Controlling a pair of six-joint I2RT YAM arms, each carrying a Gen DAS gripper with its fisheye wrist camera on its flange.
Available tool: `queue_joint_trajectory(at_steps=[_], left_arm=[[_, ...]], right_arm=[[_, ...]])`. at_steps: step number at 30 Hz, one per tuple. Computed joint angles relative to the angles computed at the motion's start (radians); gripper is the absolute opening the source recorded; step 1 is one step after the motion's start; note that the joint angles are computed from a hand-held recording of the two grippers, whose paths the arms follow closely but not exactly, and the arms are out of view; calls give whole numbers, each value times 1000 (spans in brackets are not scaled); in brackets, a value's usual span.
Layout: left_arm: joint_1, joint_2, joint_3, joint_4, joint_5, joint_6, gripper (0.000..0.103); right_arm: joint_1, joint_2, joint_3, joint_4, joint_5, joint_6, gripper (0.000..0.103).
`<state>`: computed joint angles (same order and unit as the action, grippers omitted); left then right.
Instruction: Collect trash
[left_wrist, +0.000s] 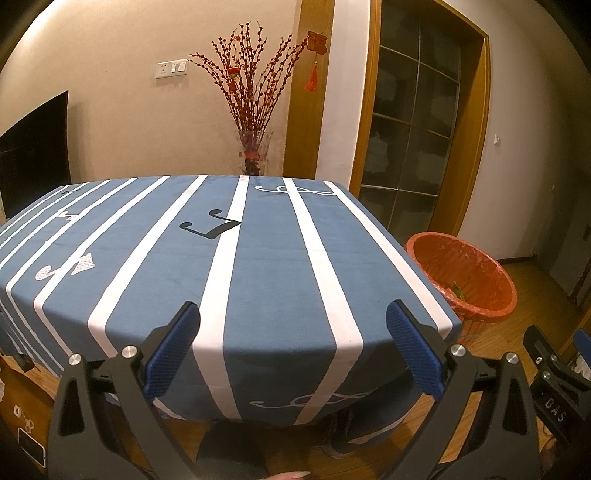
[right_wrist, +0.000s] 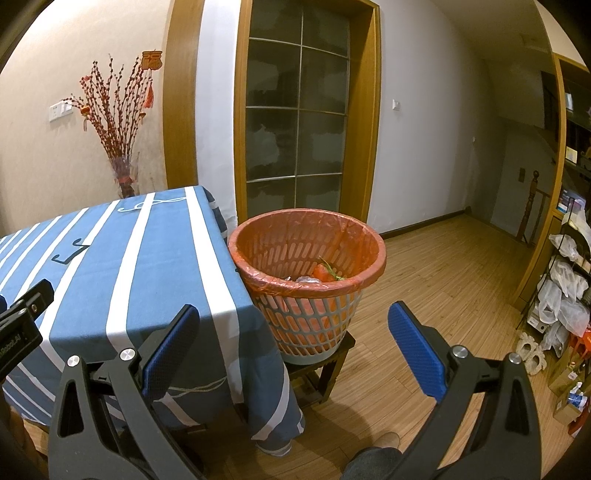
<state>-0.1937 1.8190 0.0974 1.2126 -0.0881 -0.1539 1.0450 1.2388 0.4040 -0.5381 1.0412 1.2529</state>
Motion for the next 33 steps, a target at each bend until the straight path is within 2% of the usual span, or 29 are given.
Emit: queue_joint_trajectory(at_steps=[7,26,33], left_arm=[[1,-6,0,-10,-2,1,99],[10,-14,7,-25,9,7,99],[22,0,-5,1,17,16,99]], right_arm=[[17,14,6,-21,2,34,100],[3,5,4,-7,-3,8,100],[1,0,3,-6,-3,2,100]])
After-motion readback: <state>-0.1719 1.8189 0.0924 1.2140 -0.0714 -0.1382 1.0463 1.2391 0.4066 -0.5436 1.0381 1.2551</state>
